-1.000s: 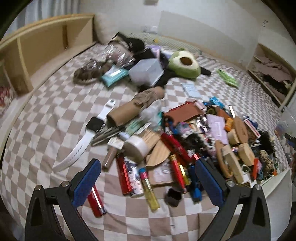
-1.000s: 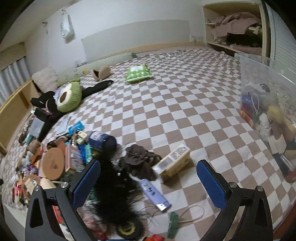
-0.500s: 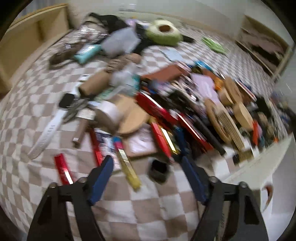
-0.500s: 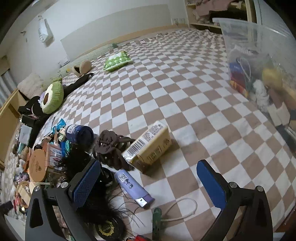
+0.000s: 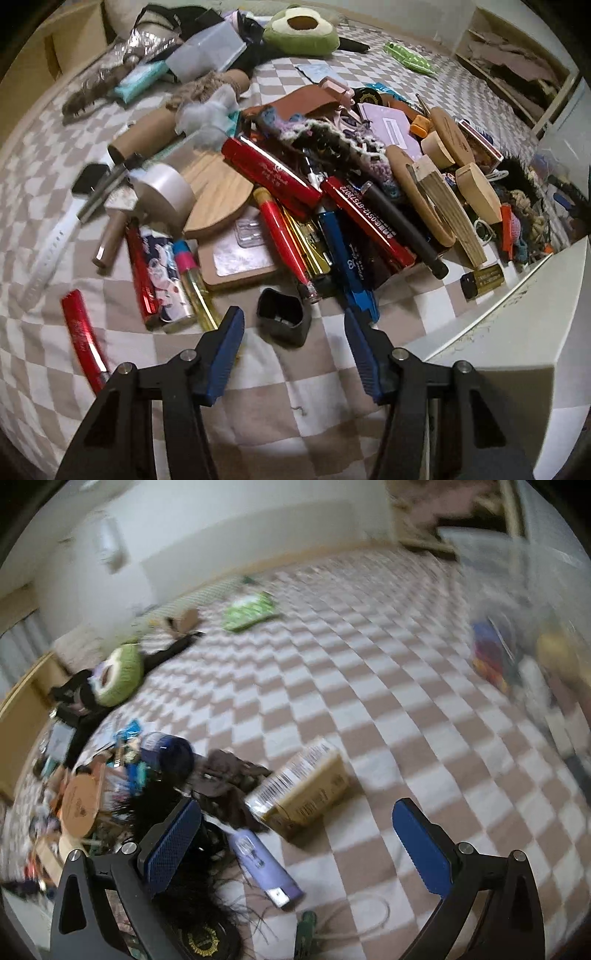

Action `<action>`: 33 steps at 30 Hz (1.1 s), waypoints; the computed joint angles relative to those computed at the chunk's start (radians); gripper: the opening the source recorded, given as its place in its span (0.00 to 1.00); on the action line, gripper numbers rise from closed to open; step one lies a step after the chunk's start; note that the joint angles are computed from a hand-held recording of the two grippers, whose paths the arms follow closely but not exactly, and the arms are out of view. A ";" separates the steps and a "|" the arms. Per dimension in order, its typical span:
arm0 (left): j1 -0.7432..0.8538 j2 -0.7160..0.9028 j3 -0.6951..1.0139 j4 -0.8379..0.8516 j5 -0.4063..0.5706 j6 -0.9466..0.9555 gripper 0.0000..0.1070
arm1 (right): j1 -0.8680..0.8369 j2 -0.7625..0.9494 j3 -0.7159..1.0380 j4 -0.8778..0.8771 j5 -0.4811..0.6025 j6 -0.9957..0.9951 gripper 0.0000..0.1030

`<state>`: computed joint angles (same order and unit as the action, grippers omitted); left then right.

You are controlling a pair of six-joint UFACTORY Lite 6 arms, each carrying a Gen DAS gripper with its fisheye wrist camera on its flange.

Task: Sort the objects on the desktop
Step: 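Grasp the black clip with the left gripper while the right gripper grasps the yellow soap box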

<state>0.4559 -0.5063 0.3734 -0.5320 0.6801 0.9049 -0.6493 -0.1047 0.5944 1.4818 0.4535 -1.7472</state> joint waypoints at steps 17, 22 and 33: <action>0.018 0.044 -0.006 0.002 -0.017 0.011 0.26 | 0.161 0.244 0.119 0.495 -0.190 -0.841 1.00; -0.008 0.049 -0.004 0.024 -0.034 -0.030 0.25 | 0.175 0.309 0.164 0.486 -0.223 -0.867 1.00; -0.004 0.075 0.022 0.027 -0.024 -0.069 0.25 | 0.207 0.295 0.148 0.429 -0.228 -0.763 0.73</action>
